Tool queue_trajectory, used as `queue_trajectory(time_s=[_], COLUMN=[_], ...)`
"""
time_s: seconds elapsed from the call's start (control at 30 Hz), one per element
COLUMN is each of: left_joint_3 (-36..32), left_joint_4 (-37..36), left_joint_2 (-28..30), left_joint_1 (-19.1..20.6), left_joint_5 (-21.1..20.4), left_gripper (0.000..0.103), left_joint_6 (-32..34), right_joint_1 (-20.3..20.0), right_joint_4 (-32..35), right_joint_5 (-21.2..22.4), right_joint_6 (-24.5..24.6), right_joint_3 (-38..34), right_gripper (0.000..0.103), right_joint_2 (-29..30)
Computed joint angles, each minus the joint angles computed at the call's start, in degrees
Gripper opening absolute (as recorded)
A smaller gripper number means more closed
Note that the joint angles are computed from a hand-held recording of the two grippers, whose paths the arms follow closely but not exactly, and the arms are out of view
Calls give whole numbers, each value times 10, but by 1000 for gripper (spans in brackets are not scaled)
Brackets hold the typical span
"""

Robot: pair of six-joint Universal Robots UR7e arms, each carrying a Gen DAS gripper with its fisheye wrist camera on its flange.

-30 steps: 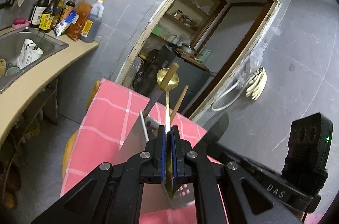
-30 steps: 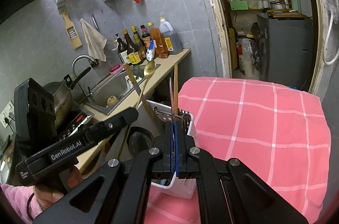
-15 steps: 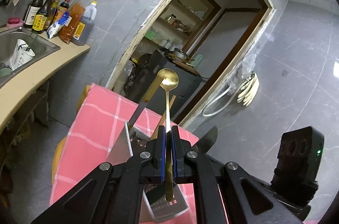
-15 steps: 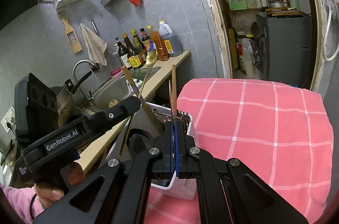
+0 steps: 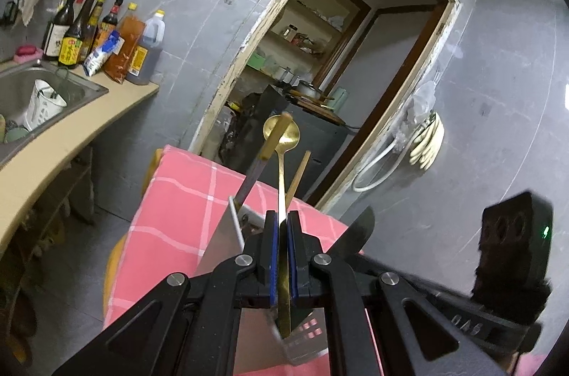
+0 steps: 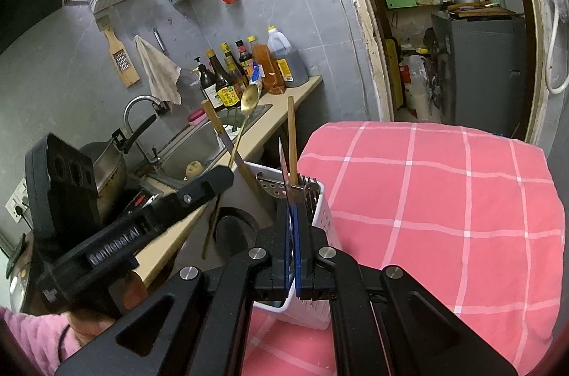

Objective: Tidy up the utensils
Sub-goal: 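Open both tools to release the spoon and knife into the caddy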

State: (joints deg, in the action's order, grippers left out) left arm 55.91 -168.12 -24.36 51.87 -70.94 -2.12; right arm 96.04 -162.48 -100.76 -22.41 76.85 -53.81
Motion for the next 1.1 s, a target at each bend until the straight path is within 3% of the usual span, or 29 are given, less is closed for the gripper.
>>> queue_trajectory(time_s=[0.3,0.33,0.43,0.47,0.77,1.0,1.1], left_joint_3=[57,63,71,73,84,106,85], left_joint_4=[-76,-85,-94,-96,-86,-178,-174], left_joint_2=[-9,-11,-14,-15,-25,-17,-2], left_joint_1=[-17,-19,-22,-23,-33,-47,-48], left_joint_5=[38,42,50,55,84,125,140], left_gripper=[5,5,5,5,6,6,5], left_joint_6=[68,76,80,81,106,173,197], right_joint_1=[1,2,2,0,-1,-3,-2], right_joint_4=[-14,-20,-42,-54,-124,-148,-154], right_joint_5=[3,3,5,9,-4,-11,-11], right_joint_6=[5,6,8,9,6,13,17], right_joint_3=[30,36,55,64,108,136,144], right_gripper=[5,10,40,42,42,42,42], right_joint_2=[-22,-26,-39,-45,-69,-84,-87])
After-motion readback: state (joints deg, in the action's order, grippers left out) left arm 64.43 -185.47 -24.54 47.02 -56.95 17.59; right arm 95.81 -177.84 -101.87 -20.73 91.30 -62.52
